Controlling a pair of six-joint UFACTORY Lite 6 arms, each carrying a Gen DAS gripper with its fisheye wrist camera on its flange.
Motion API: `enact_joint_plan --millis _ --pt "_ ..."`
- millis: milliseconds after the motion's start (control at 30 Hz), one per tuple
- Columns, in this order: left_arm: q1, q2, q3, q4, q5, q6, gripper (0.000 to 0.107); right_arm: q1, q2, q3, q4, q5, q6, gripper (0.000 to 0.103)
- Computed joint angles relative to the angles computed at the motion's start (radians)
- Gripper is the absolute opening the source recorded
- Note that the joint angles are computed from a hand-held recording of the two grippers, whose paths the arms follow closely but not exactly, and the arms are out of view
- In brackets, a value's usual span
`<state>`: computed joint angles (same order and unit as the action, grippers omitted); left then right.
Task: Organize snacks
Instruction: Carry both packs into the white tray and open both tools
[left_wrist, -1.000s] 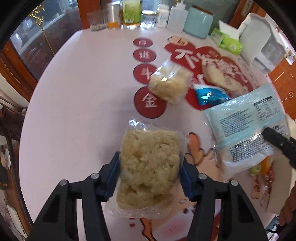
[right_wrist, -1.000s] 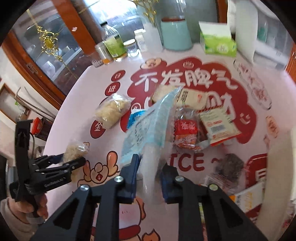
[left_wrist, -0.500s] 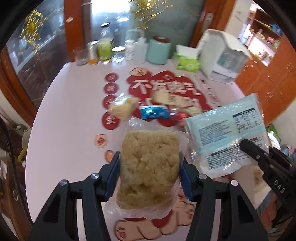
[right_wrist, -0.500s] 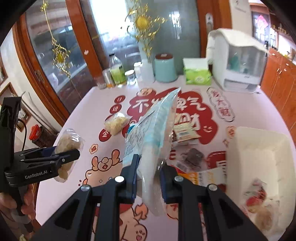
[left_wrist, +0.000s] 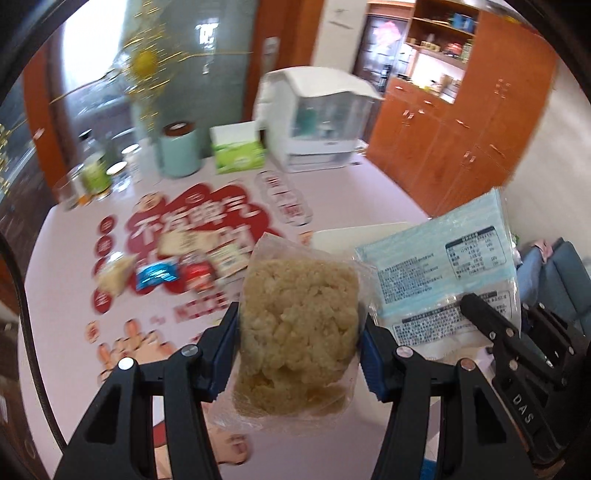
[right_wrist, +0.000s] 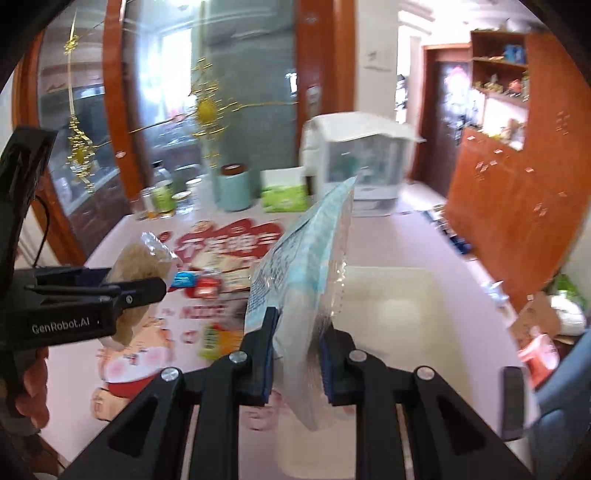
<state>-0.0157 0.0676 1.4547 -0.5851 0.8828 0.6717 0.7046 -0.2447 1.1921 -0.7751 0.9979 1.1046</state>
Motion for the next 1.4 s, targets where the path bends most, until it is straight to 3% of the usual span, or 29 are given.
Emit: enact_joint_plan --millis 167,300,467,667,733,767,800,900,967,1000,1400 --pt "-0.245 0.042 0.056 0.145 -0.108 -0.278 0.057 -0.183 -0.177 -0.104 0.059 -0.033 -0.194 0.021" --pt "-0.396 0.150 0.174 0.294 -0.158 -0.507 0.057 -0.353 -0.238 -0.157 0.117 -0.126 -0.360 0.021" --pt "-0.509 0.295 0.347 0.461 -0.153 -0.729 0.057 -0.573 -0.235 -0.187 0.226 -0.279 -0.567 0.021" --pt "-0.573 0.454 0.539 0.602 -0.109 -0.875 0.058 -0.708 -0.140 -0.166 0.347 -0.386 -0.752 0.021" --pt "-0.589 0.511 0.607 0.642 -0.083 -0.905 0.072 -0.733 -0.093 -0.157 0.394 -0.408 -0.819 0.024" --pt "-0.595 0.532 0.632 0.657 -0.071 -0.914 0.088 -0.739 -0.075 -0.154 0.406 -0.416 -0.841 0.025" --pt "-0.599 0.544 0.646 0.672 -0.068 -0.926 0.096 -0.743 -0.068 -0.156 0.419 -0.427 -0.857 0.026" --pt "-0.606 0.556 0.640 0.732 -0.068 -0.970 0.096 -0.747 -0.067 -0.171 0.435 -0.459 -0.889 0.035" --pt "-0.595 0.563 0.636 0.727 -0.057 -0.976 0.096 -0.753 -0.072 -0.176 0.475 -0.469 -0.930 0.051" --pt "-0.587 0.562 0.627 0.717 -0.055 -0.979 0.096 -0.761 -0.073 -0.177 0.503 -0.473 -0.959 0.053" --pt "-0.517 0.374 0.350 0.691 -0.124 -0.986 0.096 -0.705 -0.086 -0.195 0.513 -0.429 -0.947 0.054"
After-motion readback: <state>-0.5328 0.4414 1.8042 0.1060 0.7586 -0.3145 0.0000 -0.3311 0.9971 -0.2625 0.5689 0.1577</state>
